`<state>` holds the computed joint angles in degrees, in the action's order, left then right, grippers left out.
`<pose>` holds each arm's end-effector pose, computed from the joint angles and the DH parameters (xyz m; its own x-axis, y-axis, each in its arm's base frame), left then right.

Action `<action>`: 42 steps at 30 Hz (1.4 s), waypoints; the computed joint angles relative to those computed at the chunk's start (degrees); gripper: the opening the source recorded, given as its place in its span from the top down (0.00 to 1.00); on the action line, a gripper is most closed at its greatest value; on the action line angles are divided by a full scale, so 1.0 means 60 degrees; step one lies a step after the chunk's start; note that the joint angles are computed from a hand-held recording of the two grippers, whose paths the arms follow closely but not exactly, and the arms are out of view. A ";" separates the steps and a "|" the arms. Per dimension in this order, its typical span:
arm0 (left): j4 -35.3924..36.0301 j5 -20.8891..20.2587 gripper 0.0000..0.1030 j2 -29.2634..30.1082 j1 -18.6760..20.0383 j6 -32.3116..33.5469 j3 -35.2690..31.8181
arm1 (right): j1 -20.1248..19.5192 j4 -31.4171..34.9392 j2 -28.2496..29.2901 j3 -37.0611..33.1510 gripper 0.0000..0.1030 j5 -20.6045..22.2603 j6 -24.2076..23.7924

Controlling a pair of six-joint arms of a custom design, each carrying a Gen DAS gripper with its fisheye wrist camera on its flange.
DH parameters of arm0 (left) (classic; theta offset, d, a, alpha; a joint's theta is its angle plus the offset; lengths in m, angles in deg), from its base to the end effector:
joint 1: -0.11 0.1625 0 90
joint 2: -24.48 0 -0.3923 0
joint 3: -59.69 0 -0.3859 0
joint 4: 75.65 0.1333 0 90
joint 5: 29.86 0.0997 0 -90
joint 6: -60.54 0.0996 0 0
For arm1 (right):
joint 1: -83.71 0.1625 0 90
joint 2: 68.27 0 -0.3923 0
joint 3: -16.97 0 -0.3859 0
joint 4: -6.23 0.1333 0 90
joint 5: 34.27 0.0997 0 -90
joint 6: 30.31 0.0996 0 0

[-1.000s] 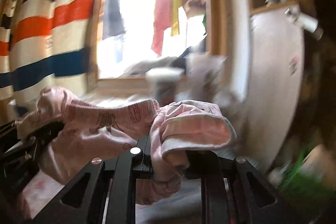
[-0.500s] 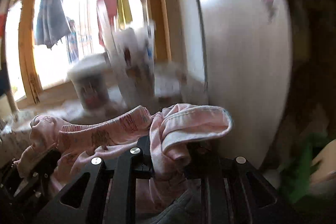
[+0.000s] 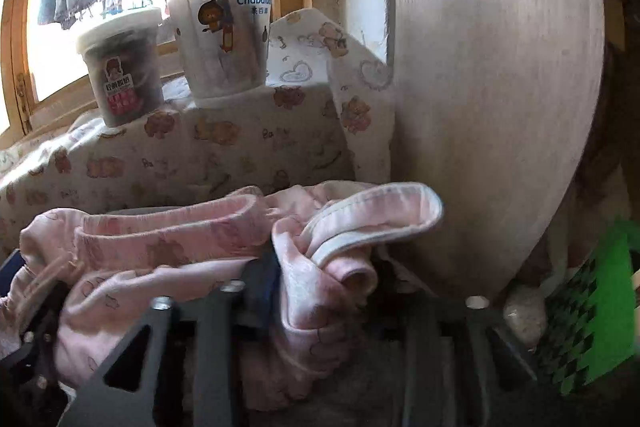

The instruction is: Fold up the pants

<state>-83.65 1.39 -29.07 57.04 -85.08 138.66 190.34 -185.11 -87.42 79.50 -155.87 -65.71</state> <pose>-0.1449 -0.6229 0.2018 -0.6339 -0.1889 -0.7500 0.6316 0.4332 -0.6429 0.2998 -0.7202 0.0657 -0.6809 -0.1462 0.7176 -0.6701 0.5197 -0.5299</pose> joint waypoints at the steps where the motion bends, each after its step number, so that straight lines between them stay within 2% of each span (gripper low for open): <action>1: -0.0206 -0.0133 0.32 -0.0073 -0.0029 0.0215 0.0105 | 0.0063 -0.0137 0.0065 -0.0116 0.43 -0.0277 -0.0273; 2: -0.0717 -0.0286 0.27 -0.0157 -0.0064 0.0724 0.0280 | 0.0103 -0.0194 0.0063 -0.0150 0.42 -0.0439 -0.0472; 4: -0.2103 -0.0462 0.25 -0.0455 -0.0141 0.1996 0.0881 | 0.0157 -0.0076 -0.0016 -0.0151 0.42 -0.0587 -0.0555; 5: -0.2248 -0.0524 0.22 -0.0535 -0.0170 0.2184 0.0992 | 0.0185 -0.0063 -0.0124 -0.0029 0.42 -0.0634 -0.0537; 10: -0.1984 -0.0802 0.19 -0.0963 -0.0241 0.1844 0.1287 | 0.0336 -0.0885 -0.0360 0.0388 0.41 -0.0851 -0.0983; 16: -0.1936 -0.0709 0.18 -0.1905 -0.0348 0.1222 0.2061 | 0.0463 -0.1118 -0.1263 0.1565 0.41 -0.0399 -0.0409; 22: -0.4000 -0.0342 0.18 -0.3466 -0.0695 0.2654 0.3856 | 0.0858 -0.2020 -0.1797 0.2636 0.40 0.0176 -0.0648; 25: -0.4312 -0.0286 0.18 -0.4074 -0.0958 0.3012 0.4380 | 0.1038 -0.2399 -0.1999 0.3089 0.40 0.0490 -0.0443; 28: -0.4136 -0.0119 0.18 -0.4626 -0.1190 0.2834 0.4774 | 0.1186 -0.2769 -0.2210 0.3618 0.34 0.0784 -0.0077; 31: -0.4003 0.0121 0.17 -0.5082 -0.1366 0.2630 0.5184 | 0.1328 -0.3308 -0.2337 0.4166 0.31 0.0958 -0.0082; 34: -0.3765 0.0681 0.03 -0.5495 -0.1392 0.2484 0.5643 | 0.1430 -0.4224 -0.2294 0.4673 0.18 0.1055 -0.0217; 36: -0.4183 0.1163 0.00 -0.5844 -0.1336 0.2743 0.6186 | 0.1394 -0.4937 -0.2284 0.5163 0.17 0.1415 -0.0242; 37: -0.4139 0.1398 0.00 -0.5966 -0.1282 0.2719 0.6348 | 0.1366 -0.5136 -0.2247 0.5259 0.14 0.1539 -0.0270; 38: -0.4007 0.1514 0.00 -0.6030 -0.1249 0.2645 0.6413 | 0.1316 -0.5470 -0.2167 0.5409 0.05 0.1733 -0.0290; 39: -0.3927 0.1524 0.00 -0.6043 -0.1206 0.2596 0.6447 | 0.1257 -0.5667 -0.2124 0.5541 0.00 0.1940 -0.0272; 42: -0.3901 0.1643 0.00 -0.6046 -0.1020 0.2453 0.6569 | 0.1102 -0.6296 -0.1844 0.5737 0.01 0.2327 -0.0304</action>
<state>-107.05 11.24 -65.34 50.92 -70.36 178.07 196.95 -222.89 -98.48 113.92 -141.91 -67.54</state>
